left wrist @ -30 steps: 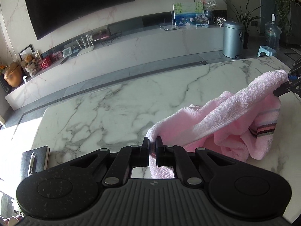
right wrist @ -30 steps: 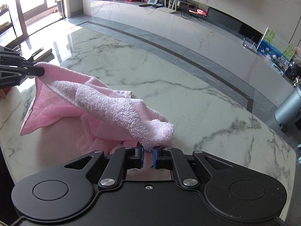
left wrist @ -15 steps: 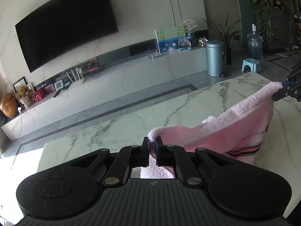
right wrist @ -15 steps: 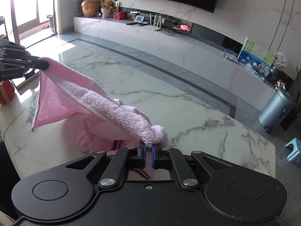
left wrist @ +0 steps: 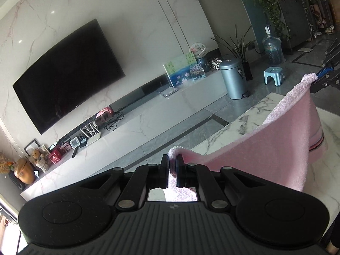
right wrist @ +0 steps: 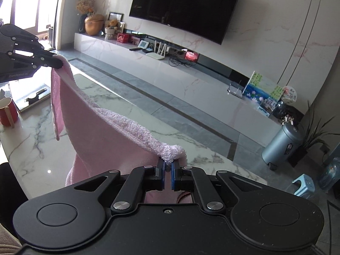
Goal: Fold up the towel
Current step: 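Raise the pink towel with both grippers, letting it hang open, then lower the towel onto the table and open both grippers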
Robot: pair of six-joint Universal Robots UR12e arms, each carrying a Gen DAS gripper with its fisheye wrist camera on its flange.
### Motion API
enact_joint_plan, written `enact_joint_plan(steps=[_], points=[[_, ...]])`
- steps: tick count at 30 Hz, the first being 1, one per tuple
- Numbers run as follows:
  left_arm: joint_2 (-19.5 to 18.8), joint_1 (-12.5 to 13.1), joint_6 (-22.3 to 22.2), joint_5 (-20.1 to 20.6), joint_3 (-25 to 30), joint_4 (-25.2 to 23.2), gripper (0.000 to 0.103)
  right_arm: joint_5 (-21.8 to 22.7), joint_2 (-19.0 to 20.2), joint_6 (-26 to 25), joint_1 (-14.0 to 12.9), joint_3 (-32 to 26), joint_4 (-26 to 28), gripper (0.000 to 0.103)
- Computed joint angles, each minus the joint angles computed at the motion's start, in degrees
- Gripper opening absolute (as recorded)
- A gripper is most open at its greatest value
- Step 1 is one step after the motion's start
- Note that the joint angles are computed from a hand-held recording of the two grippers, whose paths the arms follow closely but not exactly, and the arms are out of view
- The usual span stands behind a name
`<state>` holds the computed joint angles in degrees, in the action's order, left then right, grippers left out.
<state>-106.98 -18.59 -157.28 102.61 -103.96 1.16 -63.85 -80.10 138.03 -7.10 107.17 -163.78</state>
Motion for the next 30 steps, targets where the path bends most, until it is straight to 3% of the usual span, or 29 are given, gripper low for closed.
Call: enact_joint_plan(steps=[7, 11, 23, 30], points=[[0.02, -0.45, 1.64, -0.17, 0.56, -1.11, 0.005, 1.75, -1.73, -0.95, -1.08, 0.29, 1.98, 0.003], [-1.64, 0.35, -0.66, -1.59, 2.08, -6.55, 0.005, 0.93, 0.05, -0.01, -0.57, -0.98, 3.46, 0.003], [-8.56, 2.49, -5.42, -2.84, 7.83, -17.66, 0.005, -7.76, 11.18, 0.14, 3.73, -9.97, 10.4, 0.003], [-12.02, 3.11, -7.85, -0.89, 11.46, -21.28, 0.009, -11.39, 17.32, 2.77, 5.72, -16.05, 13.84, 0.005]])
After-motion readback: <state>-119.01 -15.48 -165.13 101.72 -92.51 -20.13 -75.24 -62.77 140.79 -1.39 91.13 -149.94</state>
